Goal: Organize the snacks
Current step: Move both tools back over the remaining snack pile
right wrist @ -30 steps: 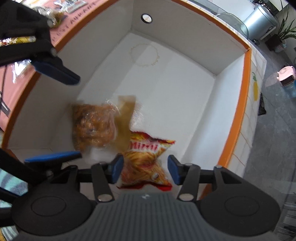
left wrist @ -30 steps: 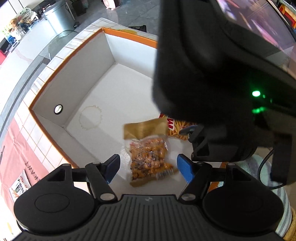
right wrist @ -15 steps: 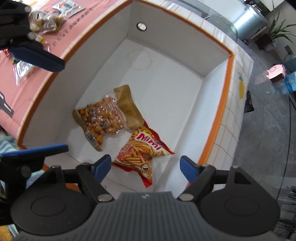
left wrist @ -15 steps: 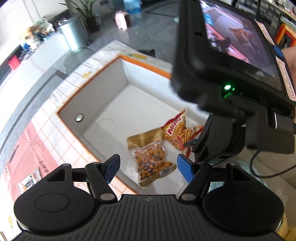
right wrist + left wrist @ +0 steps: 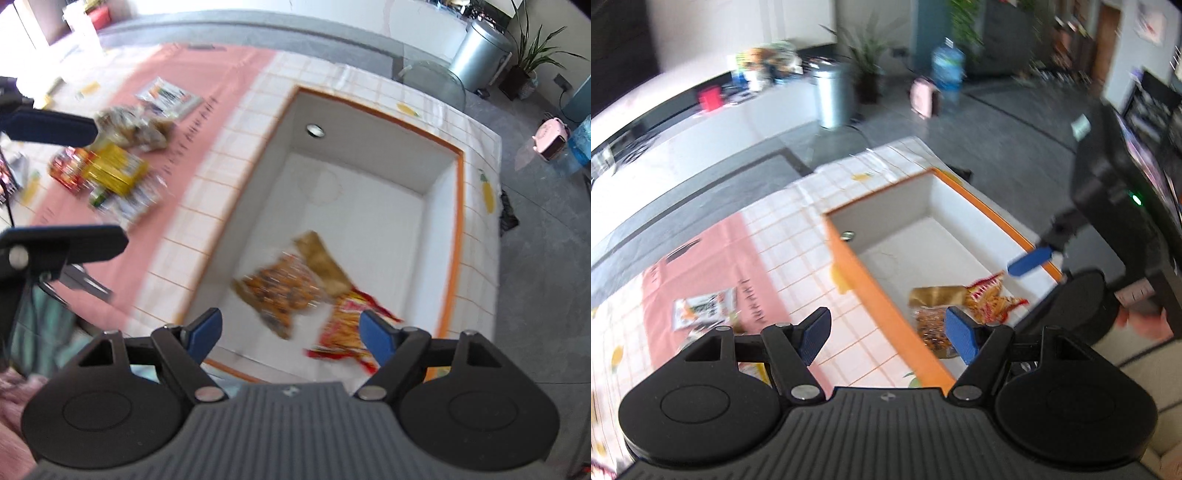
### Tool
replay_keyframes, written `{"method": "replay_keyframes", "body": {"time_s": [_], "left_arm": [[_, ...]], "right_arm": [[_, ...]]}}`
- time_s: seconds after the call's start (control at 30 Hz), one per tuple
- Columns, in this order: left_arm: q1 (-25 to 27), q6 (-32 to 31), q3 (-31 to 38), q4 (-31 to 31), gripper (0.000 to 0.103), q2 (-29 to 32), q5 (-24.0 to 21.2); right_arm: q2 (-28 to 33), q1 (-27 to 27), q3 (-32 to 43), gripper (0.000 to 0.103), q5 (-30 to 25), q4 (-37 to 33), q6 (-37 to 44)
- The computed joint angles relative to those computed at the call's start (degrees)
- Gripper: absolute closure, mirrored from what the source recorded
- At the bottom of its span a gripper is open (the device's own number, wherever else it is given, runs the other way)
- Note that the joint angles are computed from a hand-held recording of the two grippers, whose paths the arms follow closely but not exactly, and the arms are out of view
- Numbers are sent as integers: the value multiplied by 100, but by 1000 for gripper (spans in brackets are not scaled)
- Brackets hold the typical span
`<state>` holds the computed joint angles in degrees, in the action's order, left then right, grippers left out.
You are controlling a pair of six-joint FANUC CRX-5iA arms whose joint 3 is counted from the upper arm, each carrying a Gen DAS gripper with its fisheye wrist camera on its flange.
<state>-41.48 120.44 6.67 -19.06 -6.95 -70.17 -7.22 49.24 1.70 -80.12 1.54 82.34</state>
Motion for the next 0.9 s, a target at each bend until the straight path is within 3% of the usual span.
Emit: {"method": "replay_keyframes", "body": {"time_s": [0.27,0.43,0.63,0.9], "left_arm": [[-41,1369,-514,-602,21,-889,-387],[-351,2021,-680,-1179,21,-1222,-994],[-427,2494,-1100,-1307,21,-1624,-1326],[-475,2892,-1588,-1451,21,-2014,-1340]], "right_arm": [[-544,958,-476,19,703,145,-1060],[-969,1923,-1375,19,1532,1499,-2732],[-1309,2802,-2373,14,2122,3052,-4910],[-1193,3404,-3107,14,2385,4261,-6373]]}}
